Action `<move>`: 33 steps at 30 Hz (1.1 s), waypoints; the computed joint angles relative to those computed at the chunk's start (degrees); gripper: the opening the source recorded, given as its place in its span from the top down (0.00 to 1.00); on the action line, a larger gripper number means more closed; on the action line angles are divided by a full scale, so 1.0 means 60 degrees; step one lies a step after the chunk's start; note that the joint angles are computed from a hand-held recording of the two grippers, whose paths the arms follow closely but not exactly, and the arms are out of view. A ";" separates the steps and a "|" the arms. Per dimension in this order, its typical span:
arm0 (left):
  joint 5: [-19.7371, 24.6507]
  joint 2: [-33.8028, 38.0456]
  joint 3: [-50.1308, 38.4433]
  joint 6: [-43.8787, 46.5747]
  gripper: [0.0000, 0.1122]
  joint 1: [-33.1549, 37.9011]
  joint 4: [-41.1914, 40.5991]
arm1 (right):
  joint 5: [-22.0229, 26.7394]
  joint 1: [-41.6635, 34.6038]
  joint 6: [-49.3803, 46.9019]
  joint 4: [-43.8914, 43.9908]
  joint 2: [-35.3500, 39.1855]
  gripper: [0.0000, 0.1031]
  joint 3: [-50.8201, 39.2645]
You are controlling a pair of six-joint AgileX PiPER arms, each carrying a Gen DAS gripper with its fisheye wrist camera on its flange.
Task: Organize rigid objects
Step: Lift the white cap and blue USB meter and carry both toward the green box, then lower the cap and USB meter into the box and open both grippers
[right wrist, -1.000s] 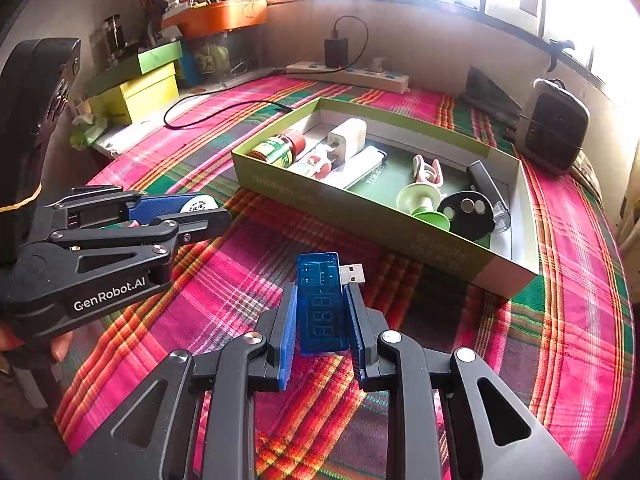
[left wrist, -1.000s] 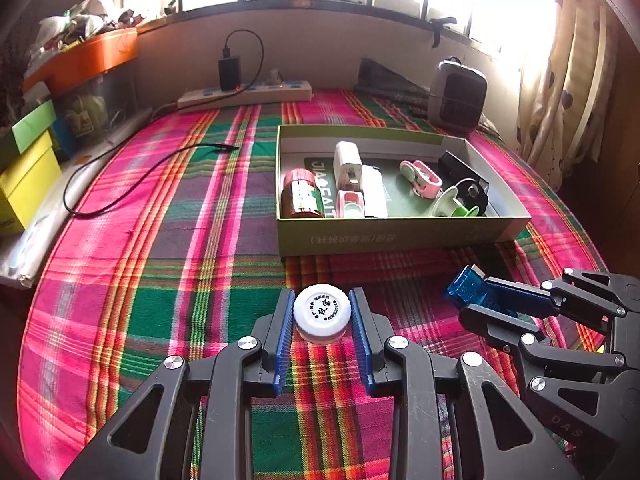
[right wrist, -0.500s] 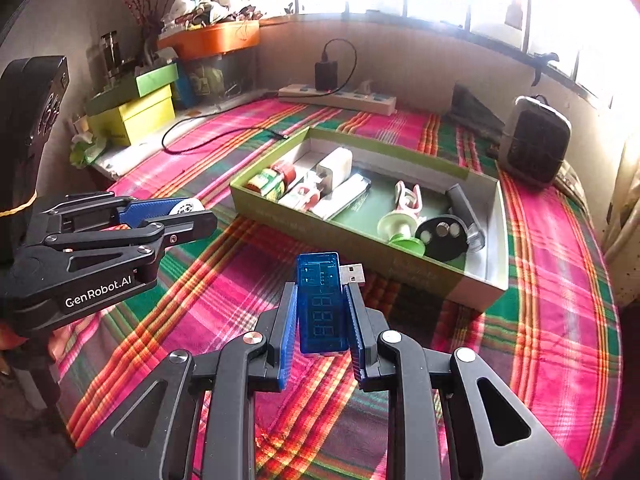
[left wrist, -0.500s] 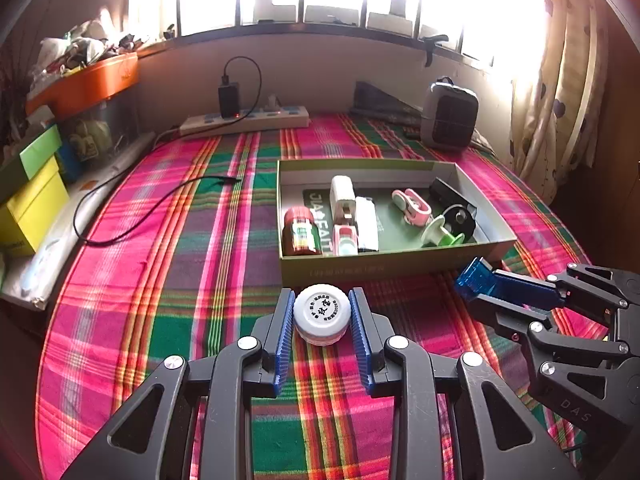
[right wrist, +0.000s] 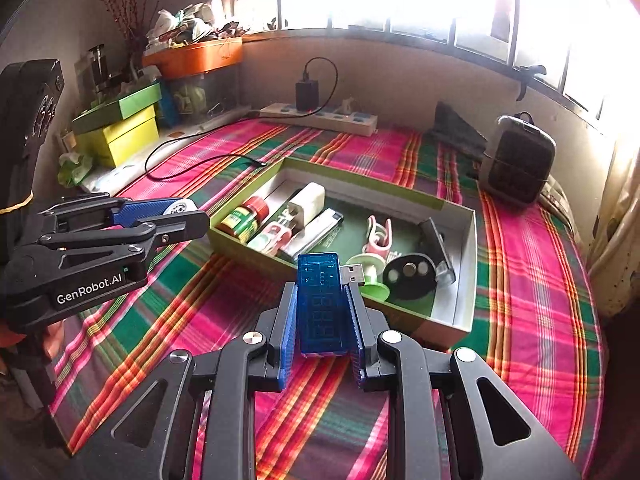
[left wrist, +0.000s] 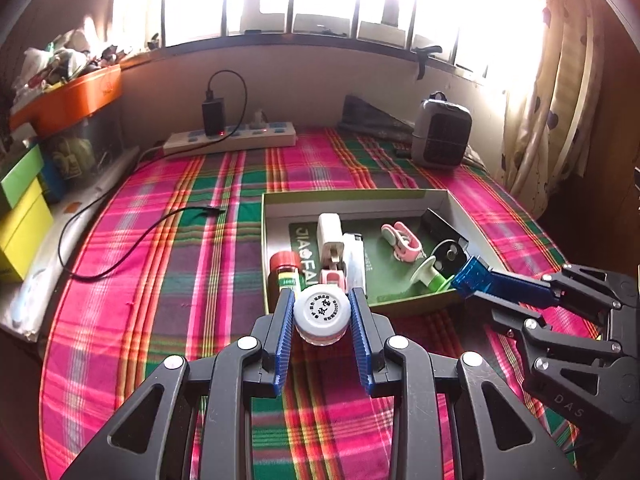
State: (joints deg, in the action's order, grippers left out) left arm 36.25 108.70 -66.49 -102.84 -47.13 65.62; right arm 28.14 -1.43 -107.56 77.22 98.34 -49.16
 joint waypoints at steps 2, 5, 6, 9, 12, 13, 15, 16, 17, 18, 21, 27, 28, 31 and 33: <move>-0.0006 0.0109 -0.0191 0.0282 0.76 0.0075 -0.0166 | -0.0006 0.0010 0.0245 -0.0170 0.0098 0.77 -0.0221; -0.0169 0.0284 -0.0463 0.0613 0.76 0.0208 -0.0302 | -0.0011 0.0042 0.0899 -0.0594 0.0343 0.77 -0.0700; -0.0260 0.0369 -0.0578 0.0747 0.76 0.0280 -0.0374 | -0.0016 0.0058 0.1090 -0.0721 0.0434 0.77 -0.0866; -0.0494 0.0614 -0.0897 0.1148 0.76 0.0465 -0.0687 | -0.0068 0.0139 0.1763 -0.1177 0.0737 0.77 -0.1416; -0.0595 0.0823 -0.1179 0.1430 0.76 0.0554 -0.0871 | -0.0101 0.0198 0.2514 -0.1726 0.1104 0.77 -0.2010; -0.0650 0.0904 -0.1273 0.1523 0.76 0.0591 -0.0903 | -0.0052 0.0189 0.2814 -0.1959 0.1245 0.77 -0.2233; -0.0690 0.1100 -0.1537 0.1804 0.76 0.0675 -0.1135 | -0.0079 0.0200 0.3455 -0.2423 0.1542 0.77 -0.2696; -0.0742 0.1203 -0.1671 0.1983 0.76 0.0726 -0.1274 | -0.0100 0.0217 0.3700 -0.2626 0.1664 0.77 -0.2887; -0.0803 0.1278 -0.1770 0.2134 0.76 0.0765 -0.1383 | -0.0095 0.0234 0.4040 -0.2901 0.1825 0.77 -0.3128; -0.0863 0.1377 -0.1917 0.2420 0.76 0.0803 -0.1587 | -0.0082 0.0246 0.4348 -0.3161 0.1974 0.77 -0.3350; -0.1056 0.1669 -0.2329 0.3345 0.76 0.0910 -0.2330 | 0.0062 0.0276 0.5237 -0.3912 0.2434 0.77 -0.4016; -0.0746 0.2256 -0.3191 0.4236 0.76 0.0903 -0.2957 | 0.0324 0.0347 0.6421 -0.4853 0.3176 0.76 -0.5018; -0.0742 0.2333 -0.3302 0.4346 0.76 0.0925 -0.3055 | 0.0404 0.0358 0.6621 -0.5022 0.3317 0.76 -0.5214; -0.0701 0.2548 -0.3625 0.4718 0.76 0.0974 -0.3352 | 0.0651 0.0372 0.7012 -0.5286 0.3671 0.76 -0.5702; -0.0639 0.2698 -0.3852 0.5028 0.76 0.1001 -0.3569 | 0.0692 0.0397 0.7053 -0.5313 0.3804 0.76 -0.5868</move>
State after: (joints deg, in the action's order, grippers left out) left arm 32.42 124.88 -89.60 -72.67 -41.13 44.20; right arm 32.29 0.95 -65.24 45.34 121.17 -84.37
